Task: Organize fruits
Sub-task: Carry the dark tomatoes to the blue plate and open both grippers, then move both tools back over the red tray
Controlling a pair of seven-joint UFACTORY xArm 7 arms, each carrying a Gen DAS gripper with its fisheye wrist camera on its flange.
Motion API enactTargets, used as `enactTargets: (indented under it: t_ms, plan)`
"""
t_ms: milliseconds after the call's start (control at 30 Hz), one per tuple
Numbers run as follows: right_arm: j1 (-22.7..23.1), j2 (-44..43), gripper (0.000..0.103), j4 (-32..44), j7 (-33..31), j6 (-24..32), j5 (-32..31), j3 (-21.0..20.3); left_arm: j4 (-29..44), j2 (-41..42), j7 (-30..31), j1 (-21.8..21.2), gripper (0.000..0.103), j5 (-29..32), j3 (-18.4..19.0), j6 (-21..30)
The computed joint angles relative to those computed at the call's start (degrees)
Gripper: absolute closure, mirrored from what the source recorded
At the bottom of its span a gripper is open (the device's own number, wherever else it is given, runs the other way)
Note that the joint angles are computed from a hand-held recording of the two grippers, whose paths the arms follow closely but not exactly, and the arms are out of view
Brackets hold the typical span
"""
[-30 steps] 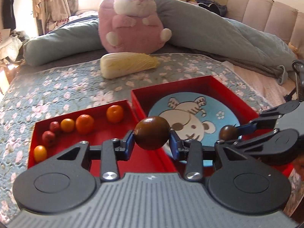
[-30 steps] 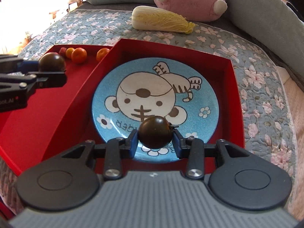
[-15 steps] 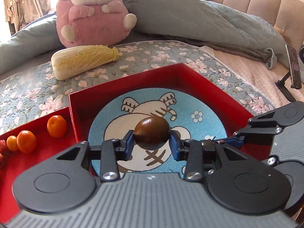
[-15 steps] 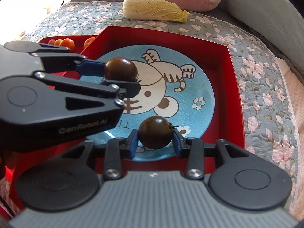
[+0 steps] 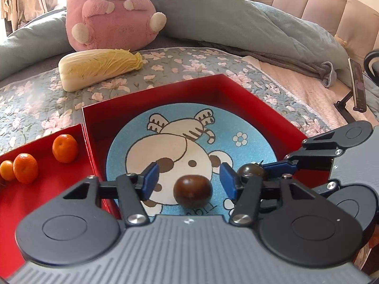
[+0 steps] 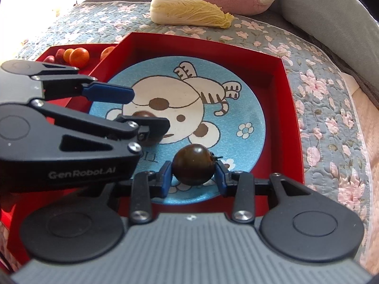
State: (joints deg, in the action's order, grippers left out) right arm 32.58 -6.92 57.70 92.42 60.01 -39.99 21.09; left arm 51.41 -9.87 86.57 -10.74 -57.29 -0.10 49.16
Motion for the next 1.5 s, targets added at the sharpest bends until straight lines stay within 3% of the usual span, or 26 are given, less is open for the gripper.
enactTargets:
  t_ms: [167, 267, 433, 667, 1000, 1233, 1500]
  plan:
    - [0.1, 0.0, 0.059, 0.3, 0.2, 0.6, -0.2, 0.1, 0.3, -0.9, 0.3, 1.0, 0.036, -1.0, 1.3, 2.8]
    - [0.1, -0.6, 0.050, 0.0, 2.0, 1.1, -1.3, 0.4, 0.3, -1.8, -0.4, 1.9, 0.036, -0.7, 1.8, 3.4]
    - [0.3, -0.8, 0.050, 0.5, 2.6, 2.7, -1.9, 1.0, -0.2, -4.5, 1.1, 2.9, 0.037, -2.5, 3.9, 4.8]
    - [0.6, 0.0, 0.050, 2.8, 4.6, 4.9, -5.8, 1.6, 1.6, -4.5, -2.4, 5.5, 0.037, -2.0, 5.8, 2.9]
    - [4.0, 7.1, 0.050, 12.9, 4.3, 6.5, -17.1, 0.0, 4.3, 0.0, -2.4, 9.3, 0.037, -2.3, 7.2, -7.1]
    - [6.6, 14.4, 0.051, 22.1, -3.4, 1.9, -20.9, -4.1, 6.1, 4.9, -0.5, 12.0, 0.037, -3.6, 6.0, -14.3]
    - [6.7, 21.3, 0.052, 28.2, -11.7, -8.9, -18.1, -10.2, 7.1, 8.5, 6.5, 12.7, 0.037, -8.0, 3.4, -20.3]
